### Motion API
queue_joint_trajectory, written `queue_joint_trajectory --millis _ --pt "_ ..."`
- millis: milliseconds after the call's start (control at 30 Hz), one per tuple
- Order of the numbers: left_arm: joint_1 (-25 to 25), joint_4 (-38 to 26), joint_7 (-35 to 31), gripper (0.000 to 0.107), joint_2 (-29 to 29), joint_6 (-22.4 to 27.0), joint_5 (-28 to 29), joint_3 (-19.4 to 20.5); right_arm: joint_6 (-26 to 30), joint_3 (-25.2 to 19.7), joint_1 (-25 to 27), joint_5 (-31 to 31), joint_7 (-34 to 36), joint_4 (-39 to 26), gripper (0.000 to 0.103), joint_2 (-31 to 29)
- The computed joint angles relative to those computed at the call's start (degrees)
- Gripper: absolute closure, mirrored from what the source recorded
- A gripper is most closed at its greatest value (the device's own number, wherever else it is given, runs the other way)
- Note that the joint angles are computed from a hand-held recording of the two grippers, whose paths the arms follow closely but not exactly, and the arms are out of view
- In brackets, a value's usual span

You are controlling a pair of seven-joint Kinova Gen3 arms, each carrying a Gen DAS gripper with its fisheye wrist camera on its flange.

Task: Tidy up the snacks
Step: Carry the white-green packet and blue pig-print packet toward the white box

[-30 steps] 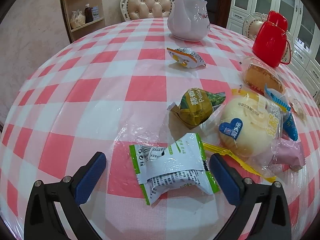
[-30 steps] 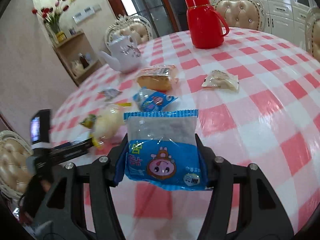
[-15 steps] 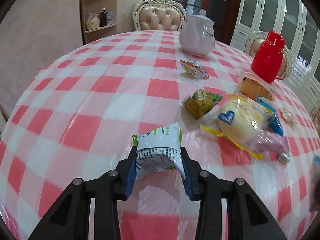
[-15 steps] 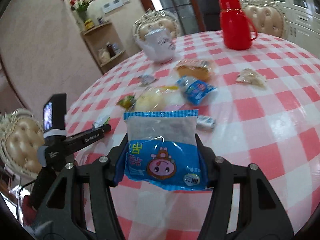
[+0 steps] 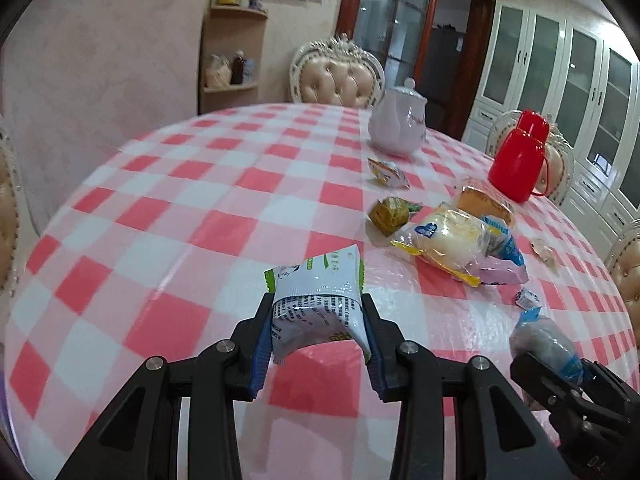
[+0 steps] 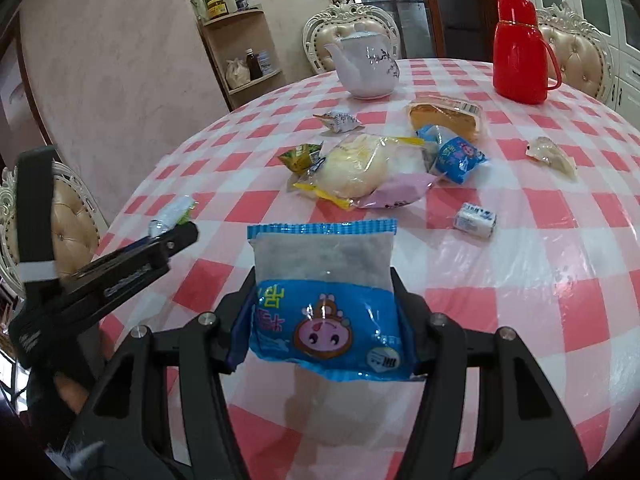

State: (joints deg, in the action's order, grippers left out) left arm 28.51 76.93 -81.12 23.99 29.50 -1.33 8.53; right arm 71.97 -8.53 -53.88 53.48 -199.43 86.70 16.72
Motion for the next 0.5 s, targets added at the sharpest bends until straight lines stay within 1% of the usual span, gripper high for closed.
queue_joint_trajectory --millis 133,267,367,500 --pt "-1.95 4.30 0.12 0.067 -2.68 -2.89 1.90 0.52 1.22 -0.13 -1.14 0.29 -1.18 -0.81 0.041 0.49" --pt "-1.59 9.60 1.82 0.067 -6.50 -6.78 0.54 -0.89 1.34 -0.27 -2.20 0.72 -2.29 -1.59 0.041 1.16" --pt "-2.84 13.50 1.52 0.067 -9.35 -8.87 0.52 -0.37 0.96 -0.17 -2.70 0.72 -0.68 -3.09 0.041 2.24" --pt "-4.69 17.72 0.80 0.066 -12.34 -10.34 0.95 0.28 -0.42 0.35 -3.69 1.14 1.84 -4.83 0.041 3.58"
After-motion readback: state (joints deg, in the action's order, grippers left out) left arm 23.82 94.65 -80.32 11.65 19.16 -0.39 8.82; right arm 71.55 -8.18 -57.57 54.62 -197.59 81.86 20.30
